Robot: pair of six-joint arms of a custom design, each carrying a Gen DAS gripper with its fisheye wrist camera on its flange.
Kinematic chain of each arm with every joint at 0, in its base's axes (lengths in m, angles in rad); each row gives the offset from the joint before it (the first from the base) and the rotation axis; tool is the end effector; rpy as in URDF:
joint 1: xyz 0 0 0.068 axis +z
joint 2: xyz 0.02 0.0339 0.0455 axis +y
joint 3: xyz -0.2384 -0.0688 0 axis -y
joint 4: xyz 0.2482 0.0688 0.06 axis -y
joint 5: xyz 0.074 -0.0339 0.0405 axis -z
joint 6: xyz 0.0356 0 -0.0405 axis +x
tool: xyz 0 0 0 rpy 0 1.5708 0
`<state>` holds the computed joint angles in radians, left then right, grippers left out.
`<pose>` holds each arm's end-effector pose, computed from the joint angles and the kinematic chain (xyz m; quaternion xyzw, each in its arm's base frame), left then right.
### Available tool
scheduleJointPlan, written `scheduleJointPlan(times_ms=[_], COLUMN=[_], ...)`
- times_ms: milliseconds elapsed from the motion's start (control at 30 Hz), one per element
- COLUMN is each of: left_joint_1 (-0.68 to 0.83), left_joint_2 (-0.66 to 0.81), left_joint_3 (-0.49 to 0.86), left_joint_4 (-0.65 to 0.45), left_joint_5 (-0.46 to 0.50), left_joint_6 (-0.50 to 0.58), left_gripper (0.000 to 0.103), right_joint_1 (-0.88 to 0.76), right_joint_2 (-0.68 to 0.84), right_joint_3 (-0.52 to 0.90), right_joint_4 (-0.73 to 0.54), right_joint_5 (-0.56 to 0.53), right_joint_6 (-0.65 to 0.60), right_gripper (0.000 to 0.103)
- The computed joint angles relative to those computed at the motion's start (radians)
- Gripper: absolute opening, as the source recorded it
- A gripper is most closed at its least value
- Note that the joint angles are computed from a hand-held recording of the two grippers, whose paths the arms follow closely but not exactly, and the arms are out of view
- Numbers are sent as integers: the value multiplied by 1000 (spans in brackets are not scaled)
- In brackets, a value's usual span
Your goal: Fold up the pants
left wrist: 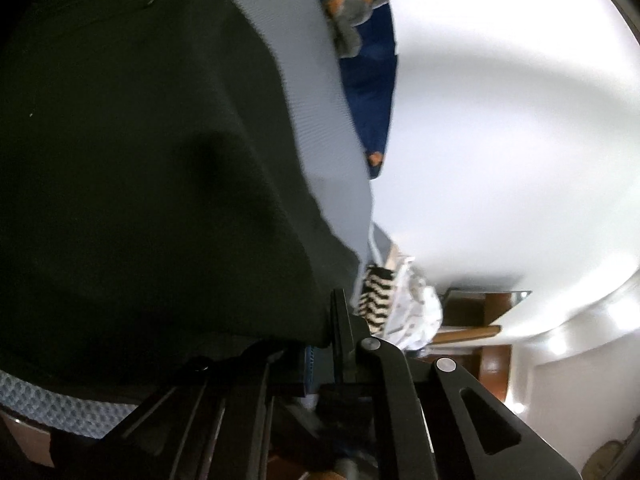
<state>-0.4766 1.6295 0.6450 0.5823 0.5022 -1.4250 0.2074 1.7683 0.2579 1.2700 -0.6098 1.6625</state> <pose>0.2748 -0.1612 0.1368 -0.2470 0.7814 -0.5553 0.1418 0.2325 0.0698 0.0786 0.3607 0.6837 0.6140 0.1596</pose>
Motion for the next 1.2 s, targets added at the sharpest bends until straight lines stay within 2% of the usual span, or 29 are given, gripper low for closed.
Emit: scheduleJointPlan(times_ms=[33,100,133,167,200,400,500,600,767,900,967,1033,1200], left_joint_1=[5,11,14,15,17,36,45,40,29,25,25,24,26], left_joint_2=[-5,1,2,4,7,-9,-35,-62,-59,-54,-59,-61,-27], left_joint_3=[2,5,2,5,6,0,-20,-51,-66,-65,-59,-53,-10], left_joint_4=[9,39,51,56,65,66,62,57,52,46,30,18,-8], left_joint_5=[2,12,16,17,19,20,26,29,37,40,39,40,48], left_joint_6=[-8,-36,-47,-56,-63,-56,-45,-34,-43,-49,-36,-27,-18], left_gripper=[7,7,7,7,7,7,7,7,7,7,7,7,8], right_joint_1=[-19,-44,-54,-66,-78,-243,-359,-430,-487,-521,-552,-574,-608], right_joint_2=[54,111,154,234,266,233,180,193,217,211,194,157,148], right_joint_3=[25,74,98,134,158,176,177,206,278,309,319,363,470], right_joint_4=[57,92,133,228,253,183,124,124,-26,-94,-141,-305,-608], right_joint_5=[-15,-29,-28,-28,-25,55,22,-29,-97,-108,-111,-121,-133], right_joint_6=[10,2,20,71,87,5,-73,-92,-146,-174,-196,-283,-437], right_gripper=[61,61,61,61,61,61,61,61,60,45,32,19,6])
